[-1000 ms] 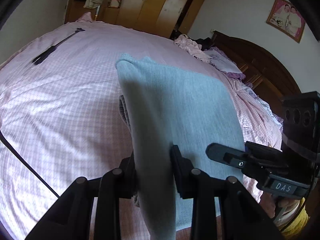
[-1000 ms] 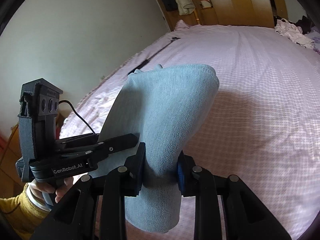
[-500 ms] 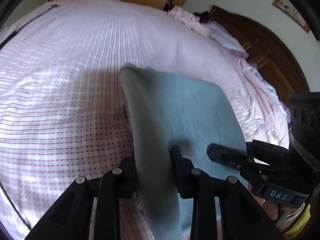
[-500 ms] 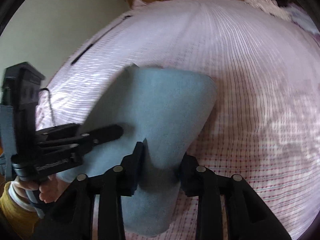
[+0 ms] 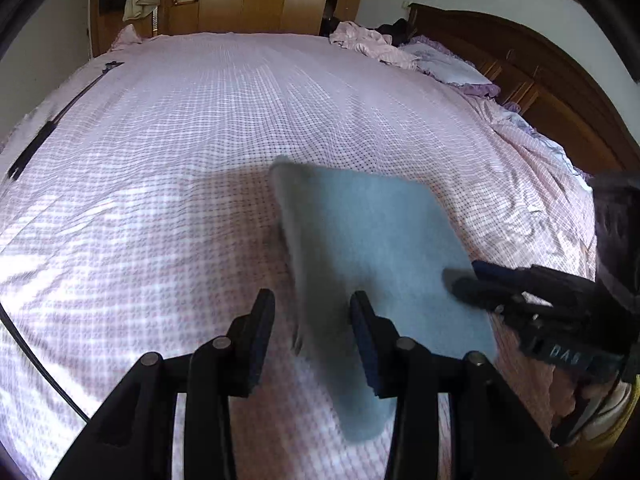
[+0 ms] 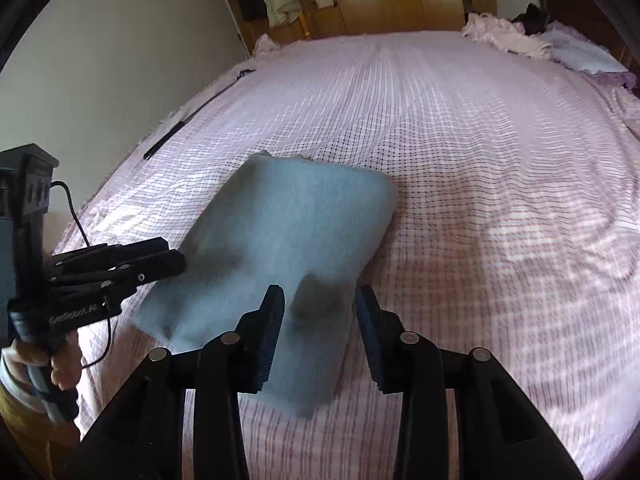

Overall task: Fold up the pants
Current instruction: 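Lower the folded pants onto the bed and open both tools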

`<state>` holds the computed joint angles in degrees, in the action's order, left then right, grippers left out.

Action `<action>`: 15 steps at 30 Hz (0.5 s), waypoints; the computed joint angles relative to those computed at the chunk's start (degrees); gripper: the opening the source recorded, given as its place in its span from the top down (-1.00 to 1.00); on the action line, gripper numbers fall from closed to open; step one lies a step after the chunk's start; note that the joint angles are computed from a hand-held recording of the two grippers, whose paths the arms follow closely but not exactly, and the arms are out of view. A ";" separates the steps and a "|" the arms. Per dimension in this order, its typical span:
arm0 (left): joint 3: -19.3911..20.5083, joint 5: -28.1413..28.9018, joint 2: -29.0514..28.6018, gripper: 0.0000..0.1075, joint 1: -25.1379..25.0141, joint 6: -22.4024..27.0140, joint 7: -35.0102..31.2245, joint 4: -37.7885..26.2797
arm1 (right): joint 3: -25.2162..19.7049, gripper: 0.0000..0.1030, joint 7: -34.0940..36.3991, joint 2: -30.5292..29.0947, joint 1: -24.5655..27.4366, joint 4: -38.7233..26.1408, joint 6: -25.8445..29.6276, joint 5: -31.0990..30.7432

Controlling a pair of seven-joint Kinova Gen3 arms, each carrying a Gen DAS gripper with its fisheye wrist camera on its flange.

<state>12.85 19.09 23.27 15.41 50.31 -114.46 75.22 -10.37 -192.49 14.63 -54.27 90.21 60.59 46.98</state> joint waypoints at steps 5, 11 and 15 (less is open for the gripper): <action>-0.75 -0.99 -2.92 0.22 -0.44 -2.64 -1.23 5.22 | -1.00 0.41 -6.26 -0.38 -2.26 2.31 -0.75 1.70; -3.60 -9.44 -2.00 0.21 3.78 -4.98 5.38 6.78 | -0.23 0.41 -1.37 3.73 -0.90 -0.15 -0.58 -3.64; -4.44 -15.10 -2.51 0.20 6.55 -9.06 8.75 9.29 | 1.60 0.41 -2.98 4.01 -1.74 1.00 -2.30 -3.01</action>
